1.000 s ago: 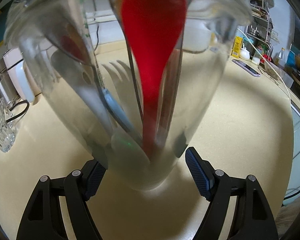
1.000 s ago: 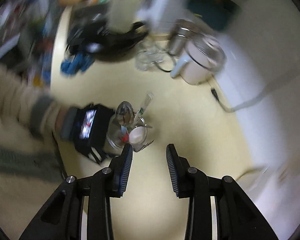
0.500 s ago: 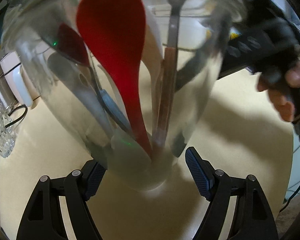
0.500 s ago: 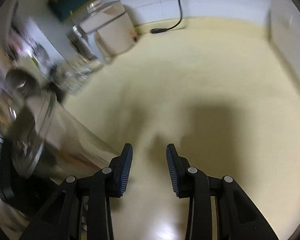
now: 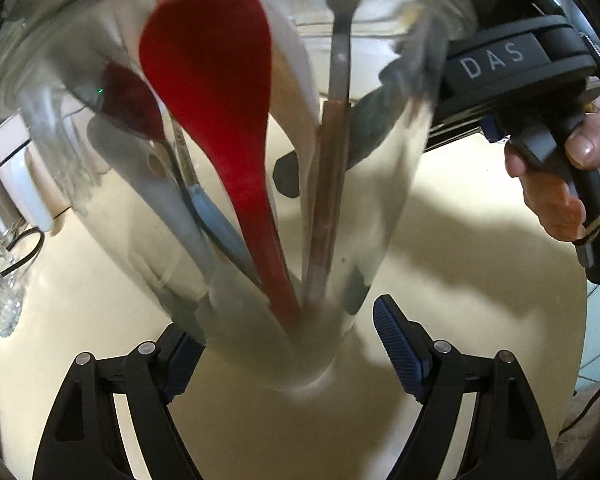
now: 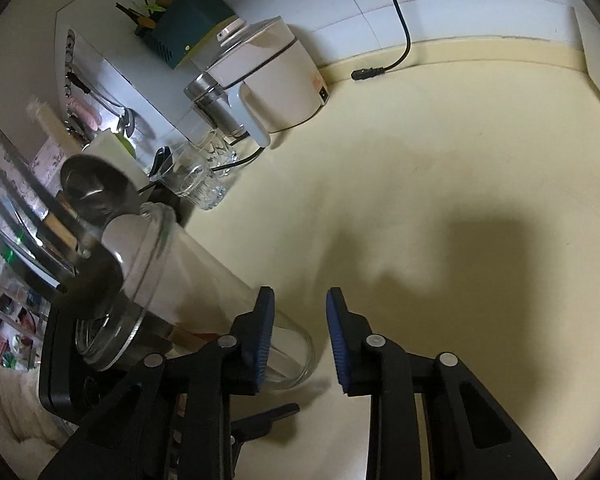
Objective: Organize utensils
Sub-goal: 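Withdraw the right gripper from the cup and open it, then lower the glass cup of utensils onto the counter and release with the left gripper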
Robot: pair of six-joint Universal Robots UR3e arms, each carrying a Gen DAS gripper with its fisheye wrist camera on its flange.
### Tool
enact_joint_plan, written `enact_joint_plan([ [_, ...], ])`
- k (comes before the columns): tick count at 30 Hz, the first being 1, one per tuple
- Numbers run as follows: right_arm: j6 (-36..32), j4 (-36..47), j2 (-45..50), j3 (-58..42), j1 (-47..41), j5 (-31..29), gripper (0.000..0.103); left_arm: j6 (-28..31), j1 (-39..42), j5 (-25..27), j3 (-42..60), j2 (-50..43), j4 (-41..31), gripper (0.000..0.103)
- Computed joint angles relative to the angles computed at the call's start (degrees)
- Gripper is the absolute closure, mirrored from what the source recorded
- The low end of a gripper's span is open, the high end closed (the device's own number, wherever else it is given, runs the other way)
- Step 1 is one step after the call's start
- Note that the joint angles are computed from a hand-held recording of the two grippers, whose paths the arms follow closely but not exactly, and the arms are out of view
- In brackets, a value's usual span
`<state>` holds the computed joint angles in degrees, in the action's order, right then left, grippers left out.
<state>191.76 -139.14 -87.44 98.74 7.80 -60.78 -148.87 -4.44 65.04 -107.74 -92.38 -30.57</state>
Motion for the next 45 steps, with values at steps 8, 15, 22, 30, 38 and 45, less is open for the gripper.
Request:
enact_joint_plan([
  [8, -1.18, 2.49, -3.59, 2.13, -1.85, -0.74, 0.079, 2.56, 1.04, -0.95, 1.17, -1.82, -0.03, 0.02],
  [15, -1.18, 3.94, -0.07, -0.34, 1.36, -4.51, 0.079, 1.34, 0.43, 0.76, -0.43, 0.08, 1.29, 0.02],
  [22, -0.86, 2.1, 2.79, -0.37, 2.32, -3.89, 0.083, 2.67, 1.34, 1.43, -2.38, 1.47, 3.41, 0.02],
  [30, -1.35, 2.73, 4.55, -2.22, 4.02, -4.07, 0.087, 3.29, 3.18, 0.37, -1.91, 2.15, 2.0, 0.02],
  [38, 1.94, 2.42, 6.16, -2.88, 5.45, -6.69, 0.085, 1.47, 2.09, 2.8, -0.69, 5.73, -4.26, 0.019],
  [45, 7.79, 0.99, 1.92, 3.52, 4.01, -7.38, 0.053, -2.95, 0.45, 10.66, -0.86, 7.31, -8.97, 0.019],
])
